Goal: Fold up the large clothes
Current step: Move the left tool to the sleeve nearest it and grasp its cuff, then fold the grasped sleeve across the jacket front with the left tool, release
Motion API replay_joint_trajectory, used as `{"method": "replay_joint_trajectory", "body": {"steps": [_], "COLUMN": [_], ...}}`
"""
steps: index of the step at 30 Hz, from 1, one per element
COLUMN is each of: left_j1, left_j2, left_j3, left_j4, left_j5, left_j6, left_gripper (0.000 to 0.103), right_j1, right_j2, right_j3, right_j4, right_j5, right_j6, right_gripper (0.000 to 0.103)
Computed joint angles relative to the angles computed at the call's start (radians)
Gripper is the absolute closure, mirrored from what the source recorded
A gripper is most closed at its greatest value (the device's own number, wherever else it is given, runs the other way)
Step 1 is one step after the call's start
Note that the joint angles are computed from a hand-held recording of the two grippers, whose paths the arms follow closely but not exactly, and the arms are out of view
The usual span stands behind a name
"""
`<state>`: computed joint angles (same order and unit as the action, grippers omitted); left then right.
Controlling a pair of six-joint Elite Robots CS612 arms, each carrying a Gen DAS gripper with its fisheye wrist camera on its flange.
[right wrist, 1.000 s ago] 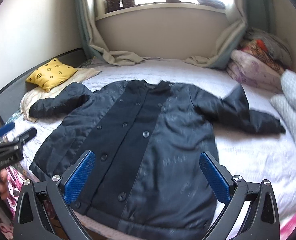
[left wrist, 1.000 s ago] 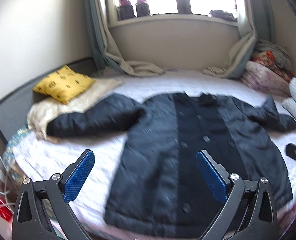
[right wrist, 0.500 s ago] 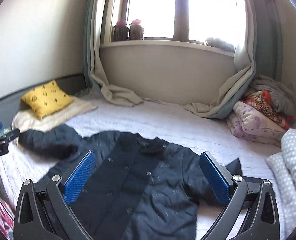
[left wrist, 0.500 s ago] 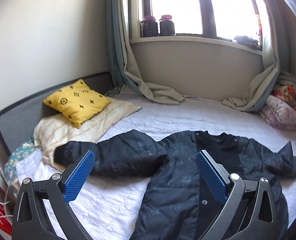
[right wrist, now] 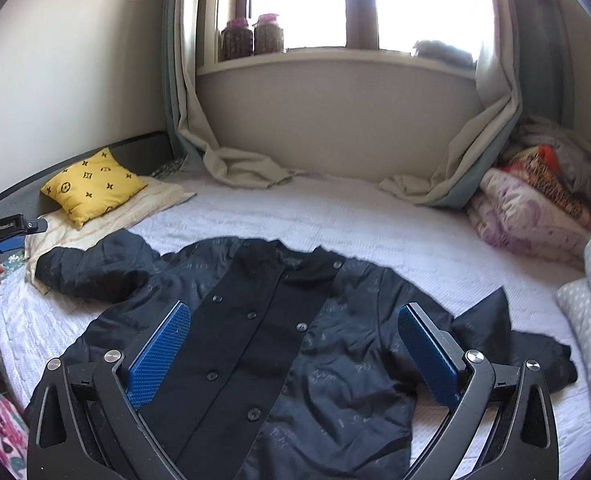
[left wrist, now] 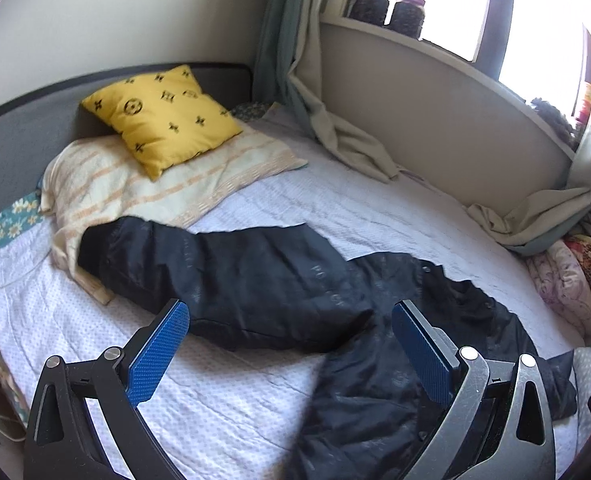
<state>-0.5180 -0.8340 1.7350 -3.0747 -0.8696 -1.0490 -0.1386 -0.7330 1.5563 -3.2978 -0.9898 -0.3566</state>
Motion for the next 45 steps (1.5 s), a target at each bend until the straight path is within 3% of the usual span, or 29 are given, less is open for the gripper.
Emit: {"method": "replay_joint_trajectory", "body": {"steps": [5,14,20,27,34,38,41,43,45], "left_j1": [0.035,0.121,0.17,0.209,0.233,0.238,0.241,0.239,0.232], "left_j2": [0.007,0.035,0.07,0.143,0.215,0.241,0.242,0.235,0.213], "left_j3": [0.025,0.088,0.096,0.052,0.008,-0.004,-0.008,-0.007,-0.001], "left_j4": [-0.014,-0.246,-0.285,-0.349,-0.434,-0.486,-0.481,-0.461,-0.425], "left_j5": [-0.048,-0.226,-0.324,-0.443,-0.474,-0.44,-0.426,-0.415,-0.379], "left_j6": [-0.053,-0.278,-0.425,-0.527,-0.632,-0.663,-0.65,-0.626,-0.585], "left_gripper": [0.0,0.005,0.012,0.02,0.022,0.036,0.057,0.076,0.082], "right_j1": [0.003,0.001,-0.001,0.004,0.007,0.008,0.01,0.012,0.013], "right_j2": [0.002,0.009,0.01,0.013,0.018,0.022,0.025,0.025,0.026], "right_j3": [-0.001,-0.015,-0.02,-0.027,-0.034,-0.041,-0.043,-0.043,-0.043], "right_j4": [0.034,0.11,0.154,0.205,0.216,0.225,0.227,0.226,0.225], "right_j5": [-0.007,-0.023,-0.012,-0.012,-0.019,-0.033,-0.042,-0.047,-0.05], "right_j6": [-0.026,-0.045,-0.051,-0.074,-0.069,-0.064,-0.066,-0.068,-0.069], "right_gripper": [0.0,0.0,0.0,0.0,0.0,0.0,0.0,0.0,0.0]}}
